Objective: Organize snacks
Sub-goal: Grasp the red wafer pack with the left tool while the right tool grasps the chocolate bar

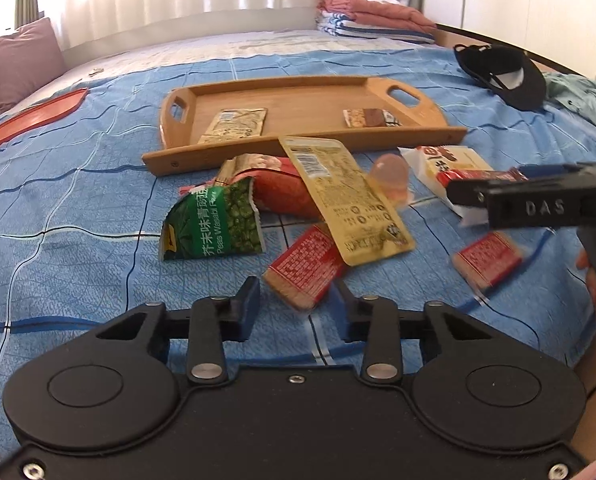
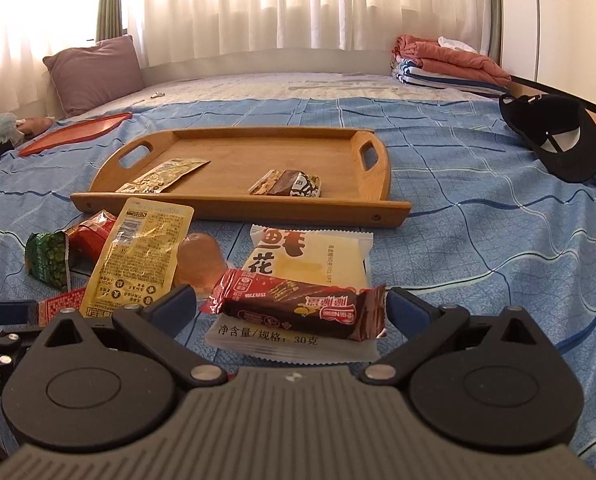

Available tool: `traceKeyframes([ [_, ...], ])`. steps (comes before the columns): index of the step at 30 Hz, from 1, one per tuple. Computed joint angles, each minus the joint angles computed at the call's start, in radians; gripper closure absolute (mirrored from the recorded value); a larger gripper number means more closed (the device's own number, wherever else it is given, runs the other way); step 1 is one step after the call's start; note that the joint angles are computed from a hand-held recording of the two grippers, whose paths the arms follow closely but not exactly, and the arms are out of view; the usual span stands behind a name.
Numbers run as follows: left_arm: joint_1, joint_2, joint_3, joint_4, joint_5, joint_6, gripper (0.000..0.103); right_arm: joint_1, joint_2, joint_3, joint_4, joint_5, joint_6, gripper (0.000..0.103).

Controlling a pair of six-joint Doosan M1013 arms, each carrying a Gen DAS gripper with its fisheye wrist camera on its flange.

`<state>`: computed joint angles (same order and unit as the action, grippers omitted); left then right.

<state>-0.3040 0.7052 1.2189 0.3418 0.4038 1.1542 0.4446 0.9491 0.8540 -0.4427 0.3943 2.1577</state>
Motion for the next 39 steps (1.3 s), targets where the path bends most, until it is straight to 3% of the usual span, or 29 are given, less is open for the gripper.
traceKeyframes([
  [4, -0.002, -0.009, 0.017, 0.062, -0.017, -0.051, 0.067, 0.002, -0.004, 0.007, -0.04, -0.011, 0.034, 0.0],
  [10, -0.004, 0.002, 0.007, 0.159, -0.037, -0.077, 0.051, 0.005, -0.001, 0.002, -0.044, -0.006, -0.003, 0.001],
  [15, 0.001, 0.027, -0.027, 0.038, -0.033, 0.071, 0.049, 0.006, 0.002, -0.002, -0.06, 0.007, 0.02, 0.002],
  [18, 0.0, 0.034, -0.029, 0.038, -0.045, 0.082, 0.049, 0.004, 0.007, -0.01, -0.04, 0.024, 0.022, 0.002],
  [19, 0.0, 0.034, -0.029, 0.031, -0.049, 0.088, 0.051, 0.002, 0.007, -0.01, -0.021, 0.026, 0.015, 0.005],
  [22, 0.005, 0.032, -0.03, -0.09, -0.052, 0.191, 0.07, -0.002, 0.002, 0.001, 0.041, 0.014, -0.011, 0.014],
  [25, 0.002, 0.028, -0.031, -0.097, -0.042, 0.212, 0.07, 0.0, -0.005, 0.017, 0.008, -0.001, 0.023, 0.019],
  [29, 0.008, 0.019, -0.025, -0.203, -0.043, 0.271, 0.07, 0.004, -0.017, 0.038, -0.042, -0.014, 0.063, 0.022],
  [39, 0.012, -0.013, 0.008, -0.163, -0.085, 0.185, 0.071, 0.006, -0.043, 0.074, -0.15, -0.05, 0.16, 0.025],
])
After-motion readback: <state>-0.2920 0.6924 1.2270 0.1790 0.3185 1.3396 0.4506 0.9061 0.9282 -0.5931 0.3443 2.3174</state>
